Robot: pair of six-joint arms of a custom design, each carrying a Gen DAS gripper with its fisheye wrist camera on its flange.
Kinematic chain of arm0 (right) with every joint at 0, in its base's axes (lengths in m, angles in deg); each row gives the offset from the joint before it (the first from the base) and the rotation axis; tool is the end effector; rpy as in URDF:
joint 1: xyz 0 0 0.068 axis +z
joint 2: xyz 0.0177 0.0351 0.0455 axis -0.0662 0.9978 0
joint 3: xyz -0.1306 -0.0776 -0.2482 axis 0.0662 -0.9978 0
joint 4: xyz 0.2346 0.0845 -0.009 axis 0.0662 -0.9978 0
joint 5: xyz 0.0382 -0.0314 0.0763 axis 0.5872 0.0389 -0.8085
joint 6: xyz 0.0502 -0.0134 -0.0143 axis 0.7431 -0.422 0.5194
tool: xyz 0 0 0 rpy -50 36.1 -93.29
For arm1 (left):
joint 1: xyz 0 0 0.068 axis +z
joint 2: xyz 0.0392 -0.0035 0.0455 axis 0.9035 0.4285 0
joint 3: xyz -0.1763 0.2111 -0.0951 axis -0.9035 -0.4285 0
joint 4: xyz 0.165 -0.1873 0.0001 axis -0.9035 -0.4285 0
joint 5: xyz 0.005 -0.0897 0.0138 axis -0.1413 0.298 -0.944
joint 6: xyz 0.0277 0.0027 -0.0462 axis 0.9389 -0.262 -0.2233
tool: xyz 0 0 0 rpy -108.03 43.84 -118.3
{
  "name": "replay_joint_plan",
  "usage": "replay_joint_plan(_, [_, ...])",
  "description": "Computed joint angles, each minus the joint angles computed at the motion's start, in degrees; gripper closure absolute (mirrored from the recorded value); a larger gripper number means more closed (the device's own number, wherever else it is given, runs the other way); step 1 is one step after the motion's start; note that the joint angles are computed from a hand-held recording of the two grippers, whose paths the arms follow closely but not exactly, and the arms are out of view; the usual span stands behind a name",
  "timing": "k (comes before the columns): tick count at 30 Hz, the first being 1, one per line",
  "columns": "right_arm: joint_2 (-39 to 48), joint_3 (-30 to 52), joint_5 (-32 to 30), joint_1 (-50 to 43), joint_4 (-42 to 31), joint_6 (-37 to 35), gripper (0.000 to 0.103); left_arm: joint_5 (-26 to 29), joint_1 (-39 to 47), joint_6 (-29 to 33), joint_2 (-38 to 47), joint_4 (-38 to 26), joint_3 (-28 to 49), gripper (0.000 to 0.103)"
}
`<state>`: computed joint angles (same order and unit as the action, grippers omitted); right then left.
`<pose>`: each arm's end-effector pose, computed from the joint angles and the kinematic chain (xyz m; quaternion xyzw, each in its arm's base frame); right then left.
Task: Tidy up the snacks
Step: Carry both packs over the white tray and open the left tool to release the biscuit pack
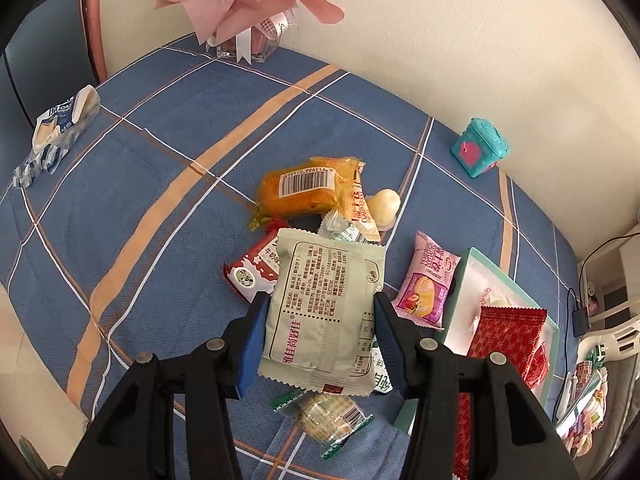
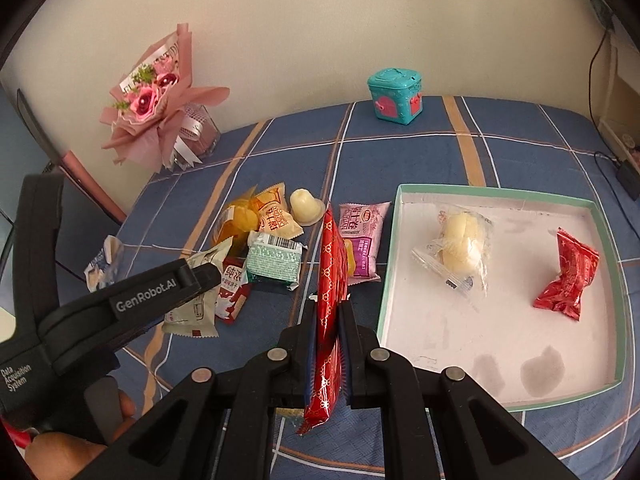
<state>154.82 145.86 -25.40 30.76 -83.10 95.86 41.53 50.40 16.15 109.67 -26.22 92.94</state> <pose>0.2756 0.1878 0.2587 -0.0267 0.9557 0.1386 0.2582 0.2925 -0.0705 0.2305 -0.2527 0.9360 -0.0713 0.2343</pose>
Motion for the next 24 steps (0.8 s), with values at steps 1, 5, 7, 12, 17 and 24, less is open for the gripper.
replay_joint_plan(1, [-0.2, -0.2, 0.0, -0.3, 0.0, 0.0, 0.092, 0.0, 0.0, 0.0, -0.1, 0.0, 0.0, 0.05])
replay_joint_plan(5, [-0.3, -0.8, -0.3, -1.3, 0.0, 0.2, 0.092, 0.0, -0.8, -0.1, 0.5, 0.2, 0.3, 0.05])
replay_joint_plan(7, [-0.7, -1.3, -0.4, -2.0, 0.0, 0.4, 0.092, -0.2, -1.6, -0.2, 0.6, -0.1, 0.6, 0.05])
replay_joint_plan(12, [-3.5, -3.7, 0.2, -5.4, -0.5, 0.3, 0.092, -1.3, -6.3, -1.2, 2.6, -0.9, 3.3, 0.05])
replay_joint_plan(17, [-7.6, -6.8, 0.4, -11.4, -1.8, 0.1, 0.092, -2.7, -12.6, -2.1, 5.8, -2.2, 7.6, 0.05])
replay_joint_plan(24, [-12.5, -10.5, -0.3, -21.6, -4.0, -1.8, 0.092, -4.0, -21.3, -1.5, 11.9, -4.4, 14.3, 0.05])
